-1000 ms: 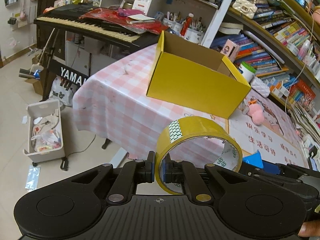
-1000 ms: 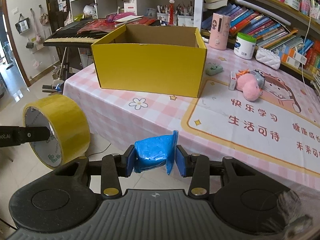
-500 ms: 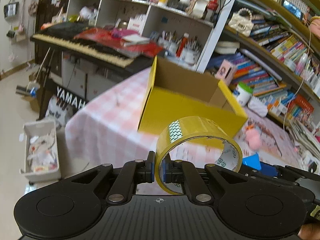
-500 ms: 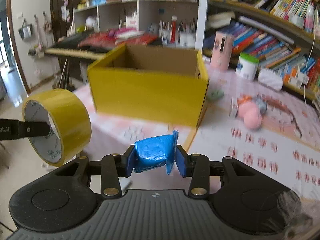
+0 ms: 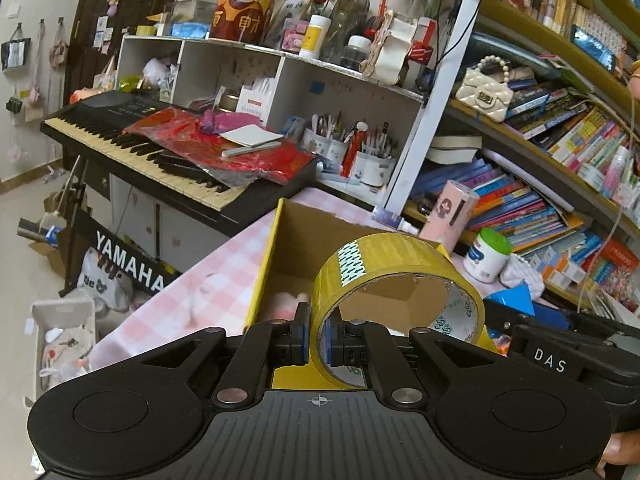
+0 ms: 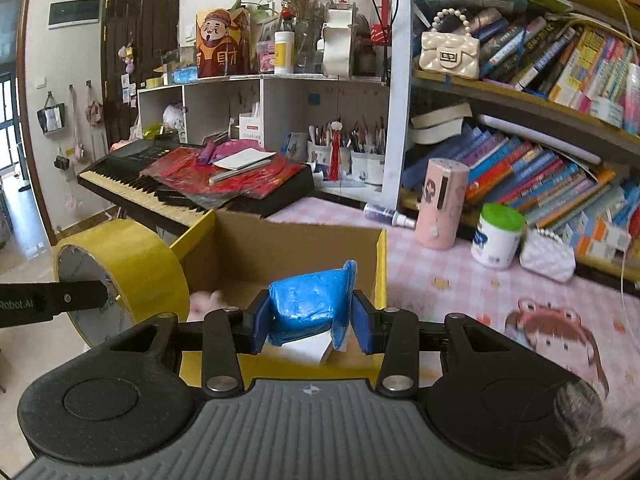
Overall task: Organize objects
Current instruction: 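Carry the tape roll and blue cap over the yellow box with both grippers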
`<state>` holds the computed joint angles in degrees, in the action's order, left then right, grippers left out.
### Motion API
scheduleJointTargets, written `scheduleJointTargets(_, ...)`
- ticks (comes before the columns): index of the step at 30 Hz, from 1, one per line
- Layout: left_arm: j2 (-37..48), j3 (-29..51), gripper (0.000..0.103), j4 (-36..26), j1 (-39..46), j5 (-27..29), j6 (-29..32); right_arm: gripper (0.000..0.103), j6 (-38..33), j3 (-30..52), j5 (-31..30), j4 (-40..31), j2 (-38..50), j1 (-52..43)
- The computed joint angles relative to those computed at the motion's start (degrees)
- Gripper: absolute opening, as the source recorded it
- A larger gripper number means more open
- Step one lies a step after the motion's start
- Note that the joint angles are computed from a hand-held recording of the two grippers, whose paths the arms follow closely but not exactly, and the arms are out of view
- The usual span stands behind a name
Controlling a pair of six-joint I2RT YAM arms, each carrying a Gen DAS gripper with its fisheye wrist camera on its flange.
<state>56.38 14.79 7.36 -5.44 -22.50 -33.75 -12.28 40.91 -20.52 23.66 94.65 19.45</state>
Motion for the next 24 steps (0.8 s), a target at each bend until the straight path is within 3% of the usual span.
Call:
scheduleJointTargets(8,17.7,6.5,0.005,7.8,0.9,0.2,1.8,0.039,-3.2,12.9,-1.4,-4.6,11.9,-1.1)
scheduleJointTargets(15,26.8,12.9,0.006,7.8,1.3,-2.0,5.0,0.039,-7.5,21.0,-2.7,-9.7,19.1,-0.7)
scheduleJointTargets(24,37.9,18.9,0.006,6.8,3.2,0.0,5.7,0.039,-14.4,29.8,-2.9,-16.3,26.5,0.5)
